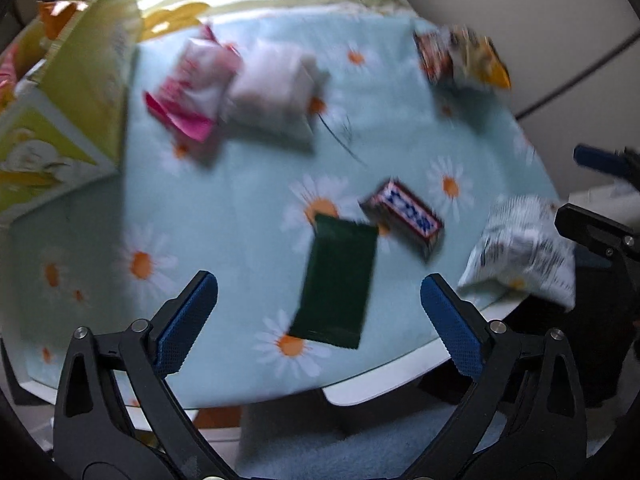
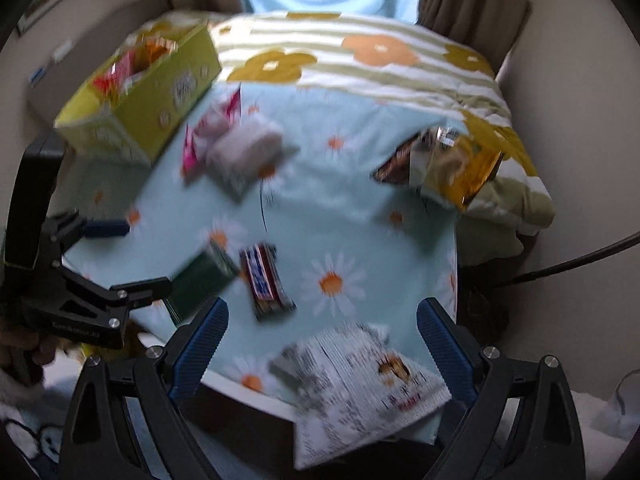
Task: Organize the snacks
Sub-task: 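Grasp the dark green packet with the left tool while the right tool reaches the white printed bag, then grasp the white printed bag with the right tool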
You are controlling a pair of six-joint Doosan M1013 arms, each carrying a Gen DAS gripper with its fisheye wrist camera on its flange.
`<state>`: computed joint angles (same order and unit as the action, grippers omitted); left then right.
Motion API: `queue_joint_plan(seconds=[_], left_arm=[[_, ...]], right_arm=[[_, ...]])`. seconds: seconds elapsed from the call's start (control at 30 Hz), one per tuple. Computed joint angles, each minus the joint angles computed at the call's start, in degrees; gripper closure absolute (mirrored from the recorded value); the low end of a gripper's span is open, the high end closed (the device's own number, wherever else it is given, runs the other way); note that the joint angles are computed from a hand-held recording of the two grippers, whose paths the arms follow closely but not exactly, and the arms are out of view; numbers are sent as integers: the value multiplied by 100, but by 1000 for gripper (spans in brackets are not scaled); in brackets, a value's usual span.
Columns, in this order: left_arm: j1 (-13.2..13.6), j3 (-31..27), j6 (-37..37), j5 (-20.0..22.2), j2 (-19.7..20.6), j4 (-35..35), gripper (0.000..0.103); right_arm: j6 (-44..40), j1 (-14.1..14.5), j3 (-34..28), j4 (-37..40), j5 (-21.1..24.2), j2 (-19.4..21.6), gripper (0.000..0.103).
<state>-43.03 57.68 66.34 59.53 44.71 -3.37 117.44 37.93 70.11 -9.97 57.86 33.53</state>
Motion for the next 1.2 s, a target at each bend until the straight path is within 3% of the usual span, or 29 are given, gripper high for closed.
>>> queue_joint_plan(seconds=[0.3,0.57,0.67,0.73,1.2], left_arm=[[-90,-446,385,588,474,-2,24],[-182,-558,570,754,569,367,27],[-226,-526,621,708,561,573,43],[-229,-488,601,659,530,618,62],[-54,-241,579,427,339,298,62]], right_arm=[[-398,-44,113,193,335,107,9],[-966,-109,-67,388,906,264,9],[-1272,-89,-187,383,1166,349,9],[-1419,-75,-244,347,1288,395,9],[-1949,-56,-401,370,1713,698,9]])
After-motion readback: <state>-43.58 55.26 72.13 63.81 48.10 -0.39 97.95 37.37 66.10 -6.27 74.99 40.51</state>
